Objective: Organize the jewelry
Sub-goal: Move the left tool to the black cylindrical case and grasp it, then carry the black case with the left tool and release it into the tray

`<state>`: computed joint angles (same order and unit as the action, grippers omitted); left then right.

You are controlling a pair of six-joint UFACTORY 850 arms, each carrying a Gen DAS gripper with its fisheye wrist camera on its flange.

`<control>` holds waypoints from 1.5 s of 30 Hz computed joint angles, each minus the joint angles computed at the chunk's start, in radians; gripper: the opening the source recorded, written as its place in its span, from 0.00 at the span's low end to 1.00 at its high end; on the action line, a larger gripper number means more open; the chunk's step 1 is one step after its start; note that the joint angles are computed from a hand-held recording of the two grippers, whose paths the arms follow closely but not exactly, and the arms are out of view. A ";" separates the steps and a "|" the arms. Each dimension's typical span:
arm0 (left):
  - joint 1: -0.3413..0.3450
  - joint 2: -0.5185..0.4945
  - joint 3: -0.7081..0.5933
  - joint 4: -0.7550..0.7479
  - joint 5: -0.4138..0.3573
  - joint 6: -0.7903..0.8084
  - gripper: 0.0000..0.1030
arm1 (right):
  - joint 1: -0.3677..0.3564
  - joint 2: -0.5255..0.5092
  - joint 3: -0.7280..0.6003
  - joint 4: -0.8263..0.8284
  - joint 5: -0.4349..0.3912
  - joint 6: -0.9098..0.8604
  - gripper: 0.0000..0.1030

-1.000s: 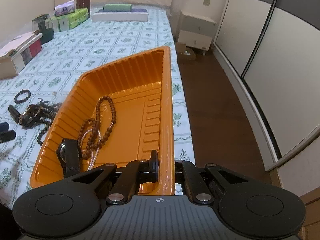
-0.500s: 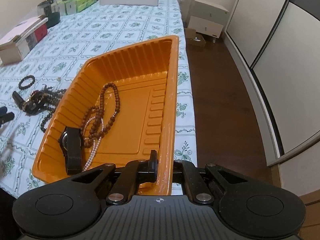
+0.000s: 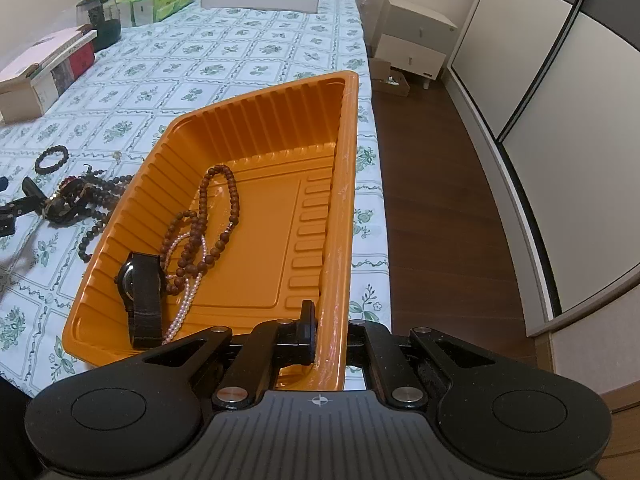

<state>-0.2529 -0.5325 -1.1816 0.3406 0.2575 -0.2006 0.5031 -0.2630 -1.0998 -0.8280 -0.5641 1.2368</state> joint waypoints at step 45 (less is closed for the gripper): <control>0.006 0.066 0.029 0.561 0.086 -0.484 0.72 | 0.007 0.002 0.011 -0.045 0.000 0.055 0.04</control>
<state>-0.2466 -0.4666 -1.1529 0.9012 0.3430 -0.6850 0.5104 -0.2610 -1.0886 -0.8725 -0.5640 1.2915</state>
